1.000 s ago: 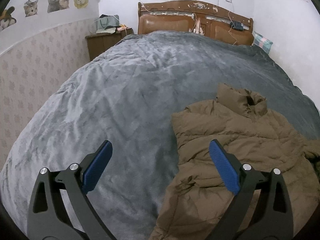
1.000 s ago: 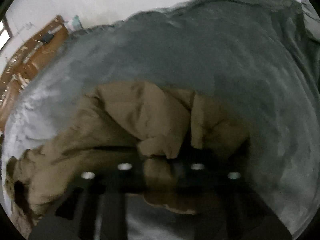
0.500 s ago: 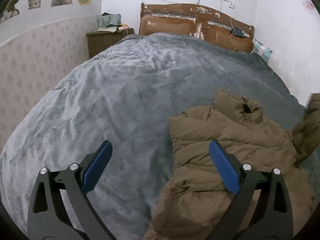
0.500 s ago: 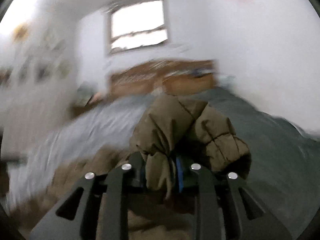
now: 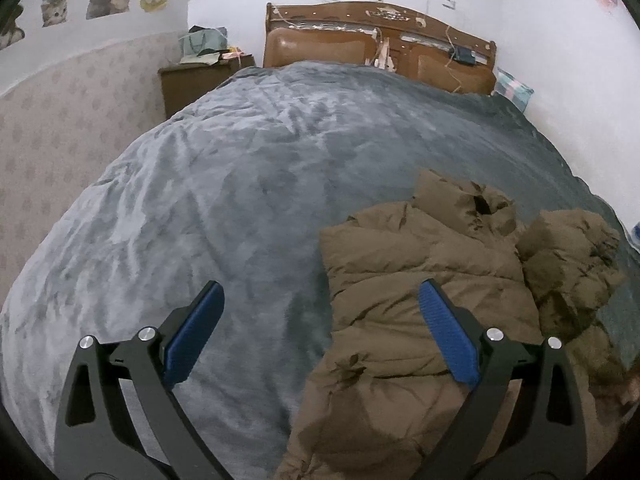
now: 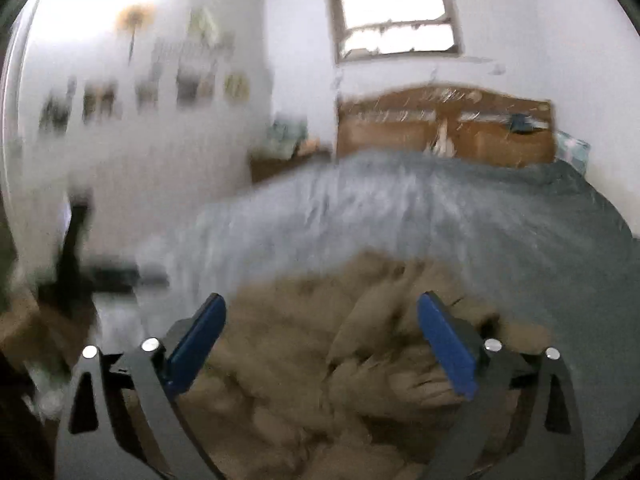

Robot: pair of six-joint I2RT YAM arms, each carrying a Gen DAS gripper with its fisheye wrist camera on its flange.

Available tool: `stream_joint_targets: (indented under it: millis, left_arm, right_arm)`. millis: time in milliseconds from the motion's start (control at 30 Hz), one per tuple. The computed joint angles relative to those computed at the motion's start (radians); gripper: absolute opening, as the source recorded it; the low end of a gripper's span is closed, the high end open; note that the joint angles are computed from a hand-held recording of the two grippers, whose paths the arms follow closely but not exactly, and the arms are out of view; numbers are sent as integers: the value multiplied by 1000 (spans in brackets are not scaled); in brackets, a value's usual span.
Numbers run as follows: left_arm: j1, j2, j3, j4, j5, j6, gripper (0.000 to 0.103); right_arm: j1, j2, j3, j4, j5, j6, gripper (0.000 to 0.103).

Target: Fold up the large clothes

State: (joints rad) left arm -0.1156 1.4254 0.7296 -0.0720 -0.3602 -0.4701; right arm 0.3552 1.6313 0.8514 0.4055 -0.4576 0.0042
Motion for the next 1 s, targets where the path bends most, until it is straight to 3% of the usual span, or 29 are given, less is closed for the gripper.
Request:
stream_joint_targets:
  millis: [100, 200, 300, 400, 433, 500, 567, 633, 700, 900, 1000]
  left_arm:
    - [-18, 6, 6, -1, -8, -6, 97]
    - [-31, 7, 8, -1, -15, -11, 97]
    - [-35, 11, 12, -1, -18, -10, 97]
    - [-29, 9, 7, 8, -14, -14, 97]
    - [-27, 8, 5, 14, -17, -16, 97]
    - [-27, 6, 3, 20, -19, -18, 97]
    - [-25, 1, 0, 21, -22, -15, 97]
    - [-21, -5, -5, 24, -21, -18, 97]
    - [-19, -5, -5, 26, -12, -27, 98]
    - [-59, 118, 52, 73, 88, -8, 99]
    - [-83, 212, 112, 101, 142, 2, 100]
  right_arm:
    - [-39, -10, -33, 33, 158, 85, 101]
    - [-49, 81, 17, -69, 375, 106, 101]
    - [-56, 186, 81, -167, 482, 130, 101]
    - [-42, 262, 146, -232, 455, 132, 101]
    - [-23, 274, 136, -200, 417, 131, 101]
    - [-16, 280, 137, -148, 135, 140, 101]
    - [16, 259, 107, -41, -7, 186, 101]
    - [57, 197, 55, 31, 55, 152, 101]
    - [70, 168, 38, 24, 150, 104, 101]
    - [-57, 212, 104, -131, 350, 131, 101]
    - [-152, 244, 146, -210, 343, 175, 101]
